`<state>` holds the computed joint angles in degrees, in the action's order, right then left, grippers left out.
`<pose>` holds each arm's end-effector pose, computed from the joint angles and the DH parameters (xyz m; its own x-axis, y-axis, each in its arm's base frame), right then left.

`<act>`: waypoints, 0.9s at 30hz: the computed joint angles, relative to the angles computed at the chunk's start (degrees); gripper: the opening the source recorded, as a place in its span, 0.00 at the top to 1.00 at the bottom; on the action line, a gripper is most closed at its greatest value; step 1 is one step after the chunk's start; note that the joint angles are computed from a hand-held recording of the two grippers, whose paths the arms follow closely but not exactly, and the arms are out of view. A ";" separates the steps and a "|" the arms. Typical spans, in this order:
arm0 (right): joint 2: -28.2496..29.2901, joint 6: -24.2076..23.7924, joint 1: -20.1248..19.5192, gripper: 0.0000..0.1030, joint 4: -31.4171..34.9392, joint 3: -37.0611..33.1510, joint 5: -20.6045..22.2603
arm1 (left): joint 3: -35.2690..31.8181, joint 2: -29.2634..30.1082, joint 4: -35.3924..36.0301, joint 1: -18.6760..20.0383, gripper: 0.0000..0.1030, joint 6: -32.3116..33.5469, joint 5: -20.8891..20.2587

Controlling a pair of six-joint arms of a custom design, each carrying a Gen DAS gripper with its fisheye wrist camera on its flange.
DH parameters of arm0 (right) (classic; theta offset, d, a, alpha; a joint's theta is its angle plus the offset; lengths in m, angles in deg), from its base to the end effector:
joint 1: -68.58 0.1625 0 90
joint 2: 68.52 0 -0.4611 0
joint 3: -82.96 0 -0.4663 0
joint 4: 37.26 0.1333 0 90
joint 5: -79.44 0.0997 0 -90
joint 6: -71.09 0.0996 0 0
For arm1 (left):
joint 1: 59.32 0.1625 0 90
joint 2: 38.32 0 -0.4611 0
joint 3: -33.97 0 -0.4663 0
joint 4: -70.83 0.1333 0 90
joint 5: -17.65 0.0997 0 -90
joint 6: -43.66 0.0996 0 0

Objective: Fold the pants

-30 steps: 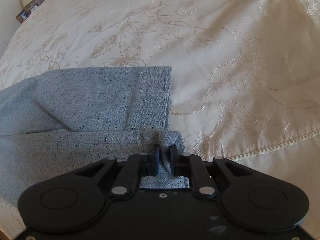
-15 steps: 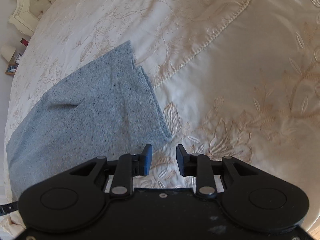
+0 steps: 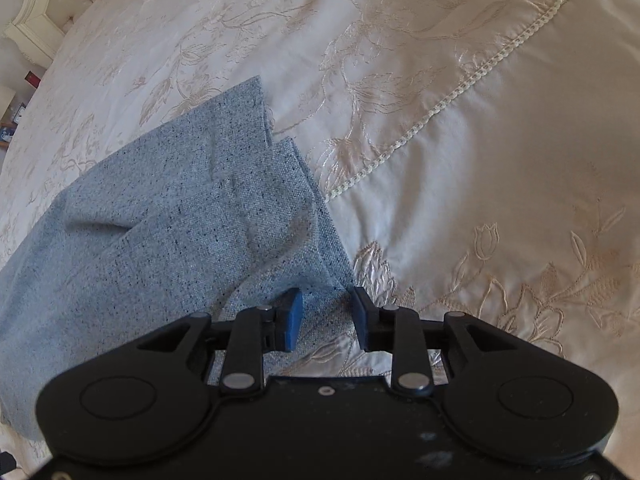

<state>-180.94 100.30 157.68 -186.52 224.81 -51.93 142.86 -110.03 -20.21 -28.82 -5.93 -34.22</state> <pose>0.0619 -0.3550 0.3444 -0.6438 0.7205 0.2577 0.3756 0.5909 -0.7140 -0.3755 -0.4473 0.1964 -0.5852 0.2471 -0.7723 0.3860 0.9225 0.0026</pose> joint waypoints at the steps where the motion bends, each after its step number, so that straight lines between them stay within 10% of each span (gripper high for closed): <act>1: -0.09 2.61 0.77 0.71 1.21 -0.18 -1.23 | 0.08 -0.18 -0.03 -0.02 0.32 -0.26 0.00; 10: -3.91 8.50 -2.45 0.66 -7.07 4.44 6.95 | 0.58 -0.71 0.09 -0.18 0.32 0.14 -0.37; 12: -3.94 6.78 -3.05 0.90 -10.83 5.33 9.81 | 0.62 -0.89 0.45 -0.27 0.32 0.14 -0.42; 20: -5.91 16.30 12.25 0.94 3.45 2.90 -6.33 | 0.92 -1.29 0.34 -0.26 0.32 0.95 -1.12; 27: -9.60 27.14 19.58 0.94 19.54 2.31 -11.64 | 1.20 -1.77 0.19 -0.94 0.32 1.81 -0.84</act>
